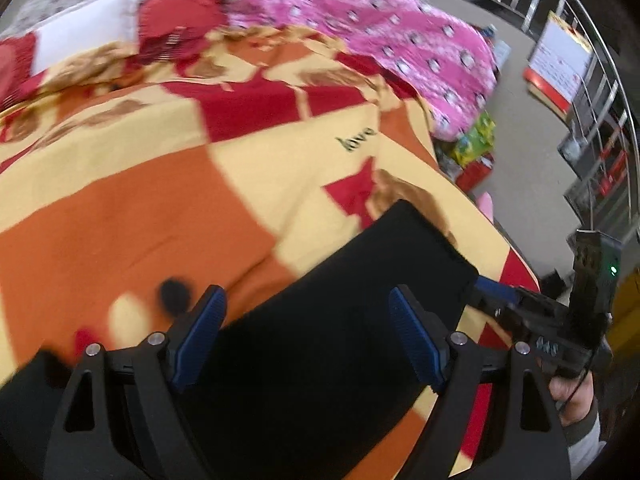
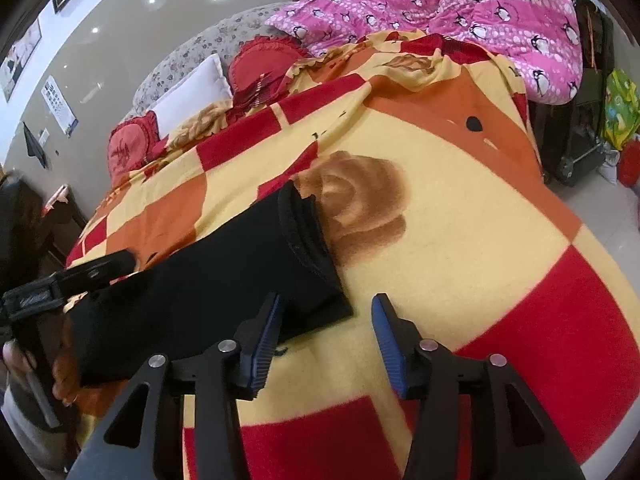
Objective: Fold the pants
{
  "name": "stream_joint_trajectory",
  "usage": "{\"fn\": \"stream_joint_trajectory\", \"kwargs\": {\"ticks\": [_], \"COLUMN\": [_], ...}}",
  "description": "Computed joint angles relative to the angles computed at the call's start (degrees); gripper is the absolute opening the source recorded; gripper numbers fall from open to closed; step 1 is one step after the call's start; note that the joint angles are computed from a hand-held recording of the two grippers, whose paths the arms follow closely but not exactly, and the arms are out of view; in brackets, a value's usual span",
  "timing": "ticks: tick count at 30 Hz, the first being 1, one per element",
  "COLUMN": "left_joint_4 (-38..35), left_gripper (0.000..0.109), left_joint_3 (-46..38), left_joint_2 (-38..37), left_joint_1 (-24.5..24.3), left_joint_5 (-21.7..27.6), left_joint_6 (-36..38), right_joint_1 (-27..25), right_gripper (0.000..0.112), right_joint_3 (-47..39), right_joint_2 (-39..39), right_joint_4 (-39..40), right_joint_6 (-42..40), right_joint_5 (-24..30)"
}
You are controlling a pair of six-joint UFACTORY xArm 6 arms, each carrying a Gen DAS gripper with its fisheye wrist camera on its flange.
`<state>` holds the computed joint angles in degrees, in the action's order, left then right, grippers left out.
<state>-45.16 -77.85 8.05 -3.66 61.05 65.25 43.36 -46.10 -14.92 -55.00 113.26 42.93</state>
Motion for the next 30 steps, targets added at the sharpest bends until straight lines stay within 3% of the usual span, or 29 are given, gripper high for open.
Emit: {"fn": "stream_joint_trajectory", "kwargs": {"ticks": [5,14,18,20,23,25,27,30], "left_joint_4": [1.69,2.50,3.69,4.48,3.56,3.16,3.10,2.23], "left_gripper": [0.083,0.083,0.083,0.083,0.083,0.057,0.024,0.013], "left_joint_3": [-3.14,-6.94,-6.84,-7.52,-6.35,-4.77,-5.45,-8.82], "left_joint_2": [3.21,6.48,6.77,7.52,7.26,6.31,6.55,8.33], "left_joint_1": [-5.15,-10.58,-12.59,-13.20,-13.97,-14.44,-14.19,-12.21], "left_joint_5": [-1.96,1.03,0.01,1.01,0.43,-0.81,1.18,6.36], "left_joint_6": [-1.41,0.17,1.42,1.33,3.29,5.97,6.63,3.42], "right_joint_1": [-0.69,-1.84,-1.83,-1.77,-2.23,-3.80,-4.55,-4.16], "right_gripper": [0.055,0.055,0.055,0.051,0.031,0.017,0.014,0.012], "right_joint_3": [-0.24,1.32,0.94,0.81,1.02,1.86,2.10,1.48], "right_joint_2": [0.85,0.42,0.94,1.11,1.40,1.22,1.25,0.95], "right_joint_4": [-2.30,-8.04,-8.56,-8.72,-9.65,-11.19,-12.16,-13.79], "right_joint_6": [0.63,5.07,4.60,4.34,5.63,7.18,8.22,9.76], "right_joint_5": [-2.21,-5.58,-5.74,-5.53,-6.18,-9.81,-11.59,-10.89]}}
